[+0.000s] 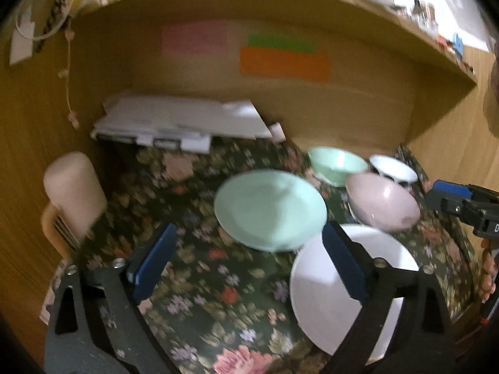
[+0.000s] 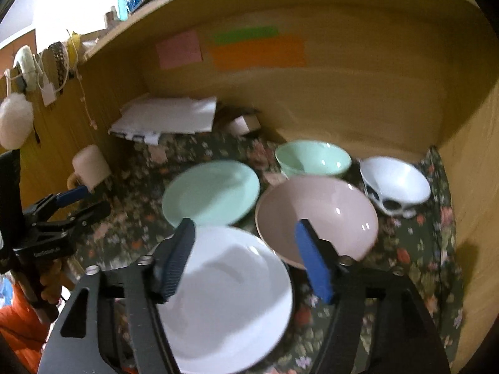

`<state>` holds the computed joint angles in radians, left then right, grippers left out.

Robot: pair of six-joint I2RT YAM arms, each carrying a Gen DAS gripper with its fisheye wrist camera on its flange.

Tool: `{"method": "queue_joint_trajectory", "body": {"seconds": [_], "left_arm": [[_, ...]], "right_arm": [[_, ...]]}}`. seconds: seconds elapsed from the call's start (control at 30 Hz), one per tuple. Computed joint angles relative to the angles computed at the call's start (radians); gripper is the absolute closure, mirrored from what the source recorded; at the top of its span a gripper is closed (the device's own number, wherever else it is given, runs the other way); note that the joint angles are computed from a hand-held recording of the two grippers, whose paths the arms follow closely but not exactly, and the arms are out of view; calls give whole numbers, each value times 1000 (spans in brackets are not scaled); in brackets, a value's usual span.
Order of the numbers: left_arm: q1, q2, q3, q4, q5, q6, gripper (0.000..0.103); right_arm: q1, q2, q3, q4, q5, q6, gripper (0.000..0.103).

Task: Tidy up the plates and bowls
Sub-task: 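Lower the white plate onto the dark brown plate and open both grippers, then move both grippers to the mint green plate and grasp its rim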

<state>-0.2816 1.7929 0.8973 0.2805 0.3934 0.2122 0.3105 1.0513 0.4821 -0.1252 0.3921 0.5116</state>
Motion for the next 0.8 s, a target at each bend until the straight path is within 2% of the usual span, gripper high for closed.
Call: {"method": "queue_joint_trajectory", "body": {"seconds": [0.13,0.33,0.43,0.8], "left_arm": [[10,24,54,-13,2,-20,3],[15,136,230,-147,0,-67,2],[9,209,326,-218,-22,-89,2],[-28,442,615,-354,-121,-130,2]], "right_arm": [[-11,58,49,29,-8,-30,24],[-65,185,121,93,-50,-100,21],[-111,264,161,118,-102,-128,21],[-280,523,300,166,-276,-231,21]]}}
